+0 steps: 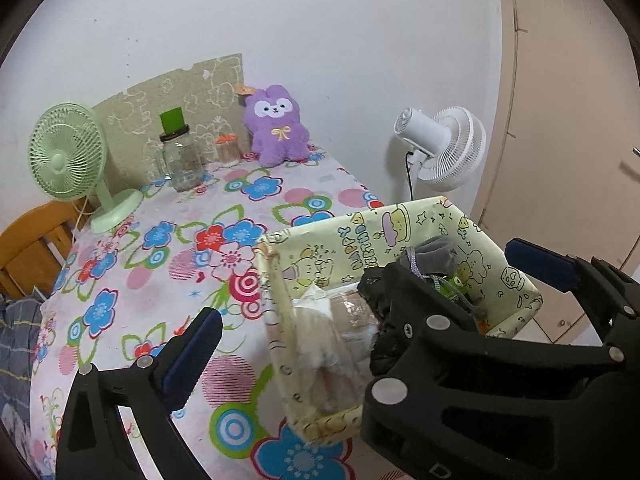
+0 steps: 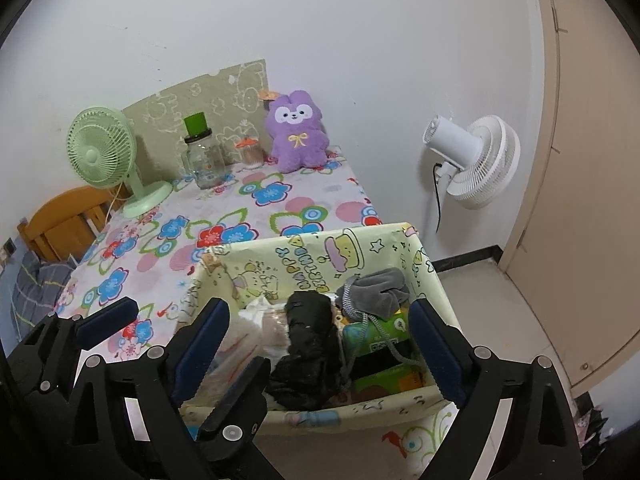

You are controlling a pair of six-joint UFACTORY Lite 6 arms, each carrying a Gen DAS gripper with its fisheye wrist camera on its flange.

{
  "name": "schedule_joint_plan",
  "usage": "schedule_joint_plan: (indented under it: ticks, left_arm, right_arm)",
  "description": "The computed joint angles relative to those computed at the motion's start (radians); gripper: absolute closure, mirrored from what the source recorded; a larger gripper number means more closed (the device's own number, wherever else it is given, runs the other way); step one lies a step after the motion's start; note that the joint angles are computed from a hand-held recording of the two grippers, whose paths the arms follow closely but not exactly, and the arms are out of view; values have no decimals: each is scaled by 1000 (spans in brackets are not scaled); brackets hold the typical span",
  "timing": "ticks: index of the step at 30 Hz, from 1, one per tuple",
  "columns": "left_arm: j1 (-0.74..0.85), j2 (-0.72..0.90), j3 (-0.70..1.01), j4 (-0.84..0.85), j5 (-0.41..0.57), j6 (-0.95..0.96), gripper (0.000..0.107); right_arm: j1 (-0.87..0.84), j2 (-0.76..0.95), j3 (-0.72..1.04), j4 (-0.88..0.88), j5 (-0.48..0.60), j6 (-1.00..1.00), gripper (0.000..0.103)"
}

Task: Organize soft objects
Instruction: 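Lower both held items into the gift box and open both tools, then withdraw both tools from the gift box back over the bed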

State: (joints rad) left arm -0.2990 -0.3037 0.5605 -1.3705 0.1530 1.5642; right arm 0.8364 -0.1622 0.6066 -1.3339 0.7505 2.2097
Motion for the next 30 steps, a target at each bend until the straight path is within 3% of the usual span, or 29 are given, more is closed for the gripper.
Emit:
schedule_joint_plan:
  ticks: [17, 30]
  left_arm:
    - [335, -254, -58, 231, 281, -134, 4]
    - [717, -346, -37, 213, 551, 1, 4]
  right_arm:
    - [230, 79, 197, 94, 197, -45, 2]
    - [389, 206, 419, 107, 347, -115, 0]
